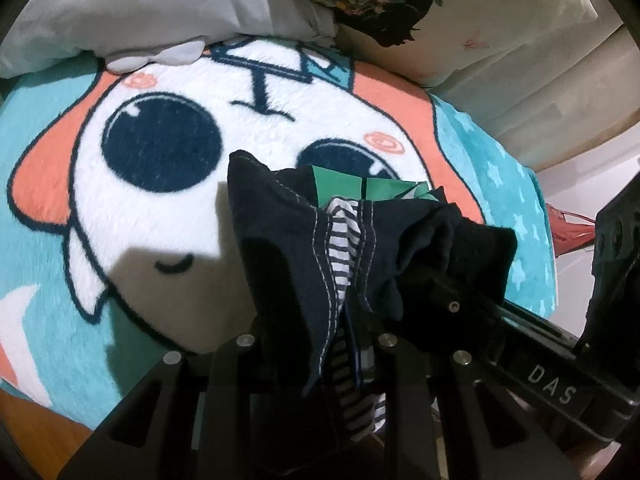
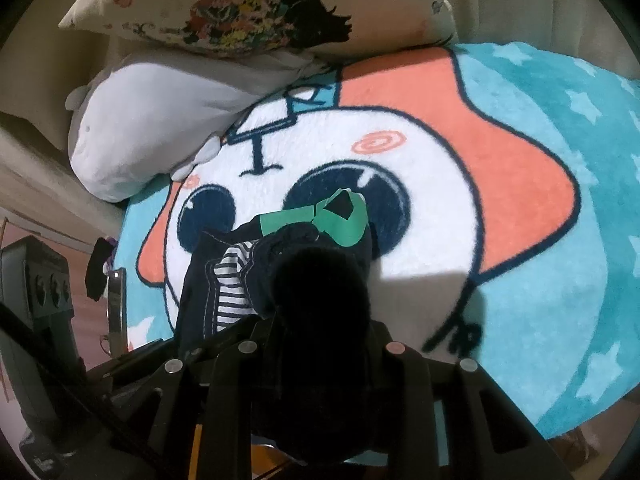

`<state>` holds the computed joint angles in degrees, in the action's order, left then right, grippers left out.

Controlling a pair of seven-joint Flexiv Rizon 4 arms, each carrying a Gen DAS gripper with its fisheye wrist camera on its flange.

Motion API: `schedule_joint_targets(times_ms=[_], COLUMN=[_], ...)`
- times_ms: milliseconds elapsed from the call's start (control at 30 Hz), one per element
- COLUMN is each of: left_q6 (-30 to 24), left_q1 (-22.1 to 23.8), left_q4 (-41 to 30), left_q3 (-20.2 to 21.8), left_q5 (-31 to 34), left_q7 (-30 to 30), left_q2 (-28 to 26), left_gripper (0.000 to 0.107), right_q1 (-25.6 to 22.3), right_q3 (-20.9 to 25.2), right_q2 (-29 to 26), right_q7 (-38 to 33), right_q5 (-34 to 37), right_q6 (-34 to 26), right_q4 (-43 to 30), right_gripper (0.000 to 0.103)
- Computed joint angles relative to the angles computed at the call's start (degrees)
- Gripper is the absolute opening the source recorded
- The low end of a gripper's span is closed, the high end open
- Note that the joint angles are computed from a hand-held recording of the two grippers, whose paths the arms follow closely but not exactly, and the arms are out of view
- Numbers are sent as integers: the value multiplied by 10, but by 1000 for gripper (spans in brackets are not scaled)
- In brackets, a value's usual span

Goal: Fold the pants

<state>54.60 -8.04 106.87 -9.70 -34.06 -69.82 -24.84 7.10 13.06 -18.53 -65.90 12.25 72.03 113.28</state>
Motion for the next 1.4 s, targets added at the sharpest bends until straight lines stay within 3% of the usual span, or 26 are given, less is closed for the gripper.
schedule_joint_targets(times_ms=[233,467,533,733,1067,1400], left_q6=[-12,-23,-34,-64,-116,-135], left_q1=[-21,-58,-68,-94,-122,-139], left_q4=[-51,-107,-130,-191,-266,-309], left_q3=[13,36,42,53,58,52], left_q5=[50,144,173,238,288,298], left_q7=[-45,-121,-142,-194,-246,-257], left_q2=[-11,-18,-25,-54,-93,-121], left_gripper=[22,22,22,22,22,22], right_q1=[-39,-98,-107,-138,-164,-177], right_q3=[25,55,58,49,16,-10], right_q2=[5,5,-1,-18,-28,-29], right_q7=[-67,-205,-252,-339,-402,-416], right_q5=[51,180,220,303,375,396], right_q6=[10,-22,-11,-63,-132,-158], right_q4=[-16,-60,-70,-107,-136,-139], right_gripper=[29,29,29,29,29,29])
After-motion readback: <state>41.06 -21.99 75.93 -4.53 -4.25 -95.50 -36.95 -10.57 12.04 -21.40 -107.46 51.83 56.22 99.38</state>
